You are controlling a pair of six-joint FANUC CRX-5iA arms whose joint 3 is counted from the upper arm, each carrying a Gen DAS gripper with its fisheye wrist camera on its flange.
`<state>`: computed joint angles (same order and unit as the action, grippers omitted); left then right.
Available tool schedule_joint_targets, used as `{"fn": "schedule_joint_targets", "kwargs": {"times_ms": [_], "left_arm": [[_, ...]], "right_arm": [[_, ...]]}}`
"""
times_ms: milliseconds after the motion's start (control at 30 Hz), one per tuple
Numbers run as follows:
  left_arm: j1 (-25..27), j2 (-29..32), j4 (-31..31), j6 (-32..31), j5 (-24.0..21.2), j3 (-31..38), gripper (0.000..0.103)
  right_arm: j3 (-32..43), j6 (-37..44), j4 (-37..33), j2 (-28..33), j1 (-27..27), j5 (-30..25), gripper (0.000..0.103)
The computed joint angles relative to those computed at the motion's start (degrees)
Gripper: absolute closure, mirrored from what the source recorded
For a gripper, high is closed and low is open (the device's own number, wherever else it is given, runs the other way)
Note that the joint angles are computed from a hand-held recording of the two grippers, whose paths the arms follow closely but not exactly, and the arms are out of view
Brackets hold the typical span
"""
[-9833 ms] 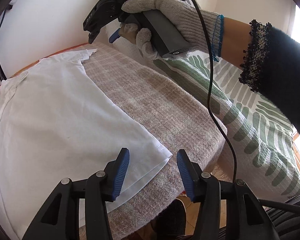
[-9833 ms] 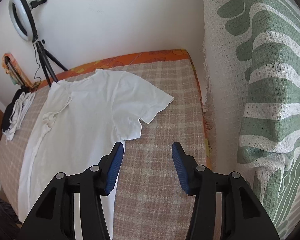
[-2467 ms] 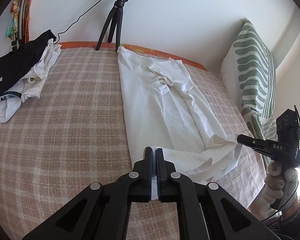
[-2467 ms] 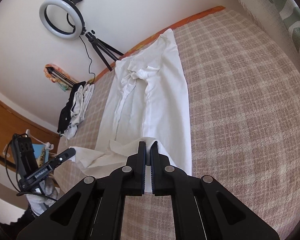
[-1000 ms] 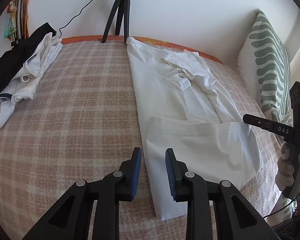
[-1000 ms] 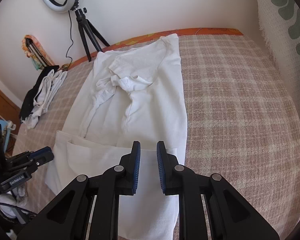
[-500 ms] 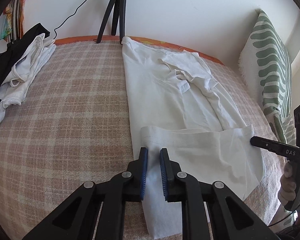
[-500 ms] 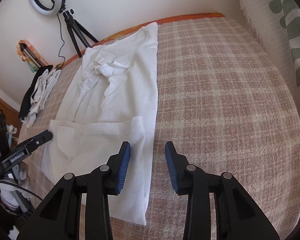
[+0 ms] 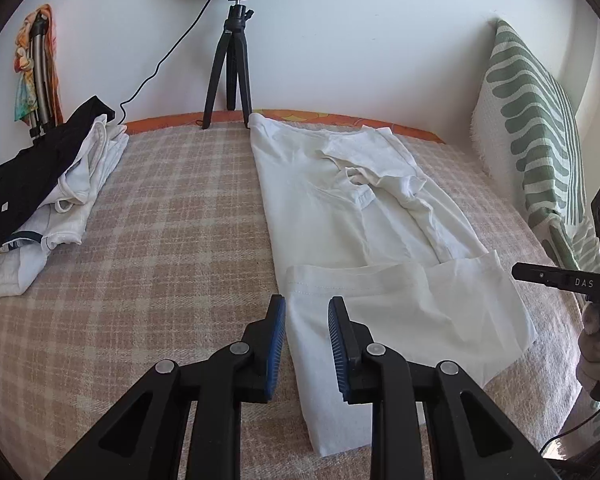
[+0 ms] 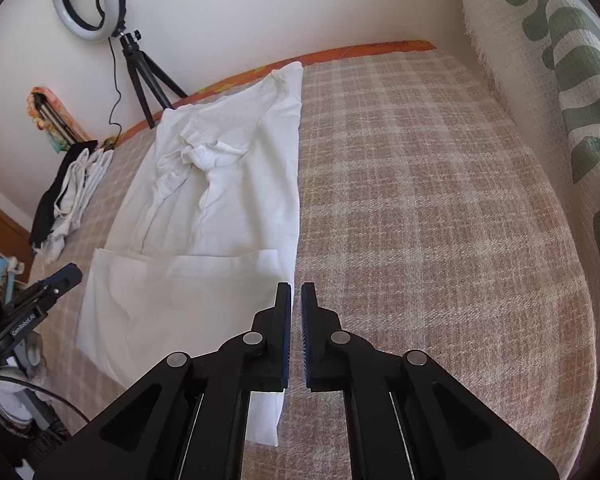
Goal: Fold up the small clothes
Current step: 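Open both grippers and lift them off the folded hem, then move both grippers up along the shirt toward the collar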
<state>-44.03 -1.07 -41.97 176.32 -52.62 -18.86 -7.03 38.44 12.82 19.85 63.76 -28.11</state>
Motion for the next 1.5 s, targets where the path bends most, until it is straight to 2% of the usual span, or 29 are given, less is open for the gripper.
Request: {"fn": "schedule_joint_targets", "kwargs": {"times_ms": [33, 100, 233, 367, 433, 533, 567, 633, 667, 733, 867, 933, 1000, 1033, 1100, 1167, 1333, 1400, 1467, 1500], "left_arm": [[-0.8, 0.3, 0.0, -0.6, 0.1, 0.4, 0.082], [-0.8, 0.5, 1.9, -3.3, 2.8, 0.2, 0.082], [-0.1, 2.9, 6.1, -8.1, 5.6, 0.8, 0.082], [0.3, 4.2, 7.8, -9.2, 6.3, 0.9, 0.082], [0.3, 4.2, 8.0, -9.3, 6.4, 0.7, 0.082], [0.7, 4.0, 8.4, -9.1, 6.8, 0.3, 0.082], [1.0, 3.8, 8.6, -9.3, 7.1, -0.1, 0.082], [1.1, 3.6, 8.8, -9.4, 7.2, -0.3, 0.082], [1.1, 3.7, 8.8, -9.5, 7.2, -0.3, 0.082], [1.0, 3.7, 8.8, -9.8, 7.1, -0.2, 0.082], [0.4, 4.1, 8.0, -9.0, 6.5, 0.1, 0.082], [0.4, 4.1, 8.3, -9.2, 6.1, 0.1, 0.082], [-0.2, 3.6, 7.2, -7.5, 4.7, 0.5, 0.082], [-0.8, 3.4, 5.9, -6.4, 3.7, 0.8, 0.082], [-1.6, 3.3, 3.9, -5.0, 1.9, 1.5, 0.082], [-0.5, 2.7, 4.1, -5.5, 2.9, 1.3, 0.081], [1.7, 1.5, 3.1, -6.2, 1.3, 2.0, 0.080], [2.3, 0.2, 1.5, -5.4, 0.1, 2.1, 0.070], [3.8, -1.1, 0.8, -5.5, -0.1, 1.7, 0.067], [5.0, -1.6, 1.0, -6.2, 0.1, 1.5, 0.066]], "right_arm": [[-0.3, 1.2, -1.3, -0.5, 0.1, 0.6, 0.084], [-0.7, 2.7, -1.9, -0.9, 0.6, 1.1, 0.079], [-1.1, -0.5, 3.1, 0.2, 0.8, 1.9, 0.079], [1.7, 1.5, -0.4, 2.1, -0.4, 2.6, 0.079], [2.9, 2.3, 0.2, 3.1, -0.4, 2.4, 0.079], [5.3, 5.1, -1.4, 4.6, -0.5, 0.4, 0.079], [6.5, 7.2, -3.2, 5.2, -0.6, -0.7, 0.080], [6.4, 7.4, -3.3, 5.4, -0.5, -0.4, 0.096], [6.3, 7.6, -3.3, 5.3, -0.5, -0.3, 0.096], [4.8, 4.7, 0.6, 4.6, 0.1, 0.6, 0.099], [1.9, -6.2, 13.8, 4.4, 0.7, 0.9, 0.100], [3.3, -6.6, 13.8, 5.8, 0.5, -1.4, 0.102], [4.1, -4.9, 10.8, 5.8, 0.2, -1.6, 0.101], [3.8, -6.4, 12.0, 5.6, 0.4, -2.4, 0.101], [0.9, -12.1, 19.0, 4.2, 1.0, -2.1, 0.100], [-1.8, -15.0, 23.0, 2.3, 1.4, -0.1, 0.099], [-1.1, -9.5, 18.3, 1.0, 1.9, 1.4, 0.099], [0.7, -6.6, 14.8, 1.3, 1.5, 1.1, 0.098], [2.1, -5.5, 12.5, 1.8, 0.9, 1.1, 0.090], [2.8, -5.2, 11.9, 2.0, 0.5, 1.1, 0.082]]}}
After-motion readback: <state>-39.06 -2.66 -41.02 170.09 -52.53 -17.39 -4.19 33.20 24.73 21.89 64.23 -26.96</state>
